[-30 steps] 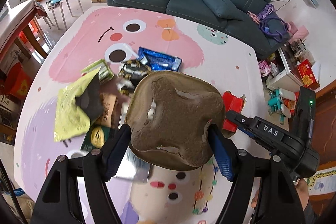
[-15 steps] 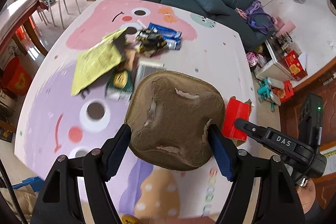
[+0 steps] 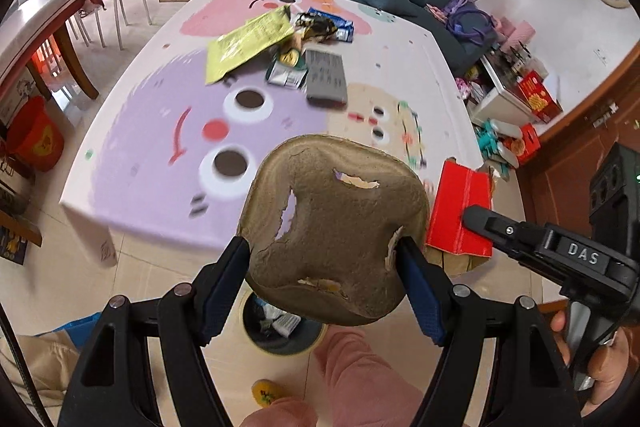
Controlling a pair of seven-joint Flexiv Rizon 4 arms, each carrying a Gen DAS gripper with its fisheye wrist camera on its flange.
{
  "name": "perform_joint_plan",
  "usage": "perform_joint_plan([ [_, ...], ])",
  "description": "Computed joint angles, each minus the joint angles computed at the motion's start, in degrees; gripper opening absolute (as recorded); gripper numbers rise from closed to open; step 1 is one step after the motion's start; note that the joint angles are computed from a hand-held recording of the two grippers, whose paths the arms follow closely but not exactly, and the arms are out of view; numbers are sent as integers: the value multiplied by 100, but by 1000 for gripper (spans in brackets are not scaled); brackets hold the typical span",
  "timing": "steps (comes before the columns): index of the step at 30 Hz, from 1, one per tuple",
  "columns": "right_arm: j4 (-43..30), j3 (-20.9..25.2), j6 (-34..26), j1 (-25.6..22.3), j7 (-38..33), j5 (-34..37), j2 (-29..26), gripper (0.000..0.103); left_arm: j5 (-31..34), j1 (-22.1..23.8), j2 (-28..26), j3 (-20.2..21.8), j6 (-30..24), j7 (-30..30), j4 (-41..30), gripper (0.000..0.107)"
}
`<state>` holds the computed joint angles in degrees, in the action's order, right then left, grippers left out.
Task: Collect trash
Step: 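Carry the cardboard piece and red box in both tools over the bin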
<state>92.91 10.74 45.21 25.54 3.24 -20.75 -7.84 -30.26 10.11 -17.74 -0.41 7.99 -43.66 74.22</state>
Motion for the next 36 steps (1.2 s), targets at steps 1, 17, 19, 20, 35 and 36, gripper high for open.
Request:
perform_joint_plan([
  [1, -31, 40, -60, 84, 109, -63, -21, 31, -30, 76, 76, 41, -71, 131, 104, 73],
  [17, -349, 385, -749, 812, -47, 651, -445, 31, 476, 417, 551, 488, -468, 705, 1076, 73],
  [19, -283, 403, -760, 827, -129, 814, -480, 31, 576, 373, 610, 508, -358, 724, 1260, 73],
  [20, -235, 408, -737, 830, -158, 877, -485, 31, 612, 354, 629, 516, -297, 742, 1354, 73],
  [35, 1368, 462, 974, 607, -977, 1715, -1065, 31, 764, 60, 26, 456, 1326, 260, 2926, 73],
  [36, 1427, 455, 1079, 594, -1040, 1730, -1168, 31, 794, 36, -55, 437, 1459, 228, 2993, 73],
])
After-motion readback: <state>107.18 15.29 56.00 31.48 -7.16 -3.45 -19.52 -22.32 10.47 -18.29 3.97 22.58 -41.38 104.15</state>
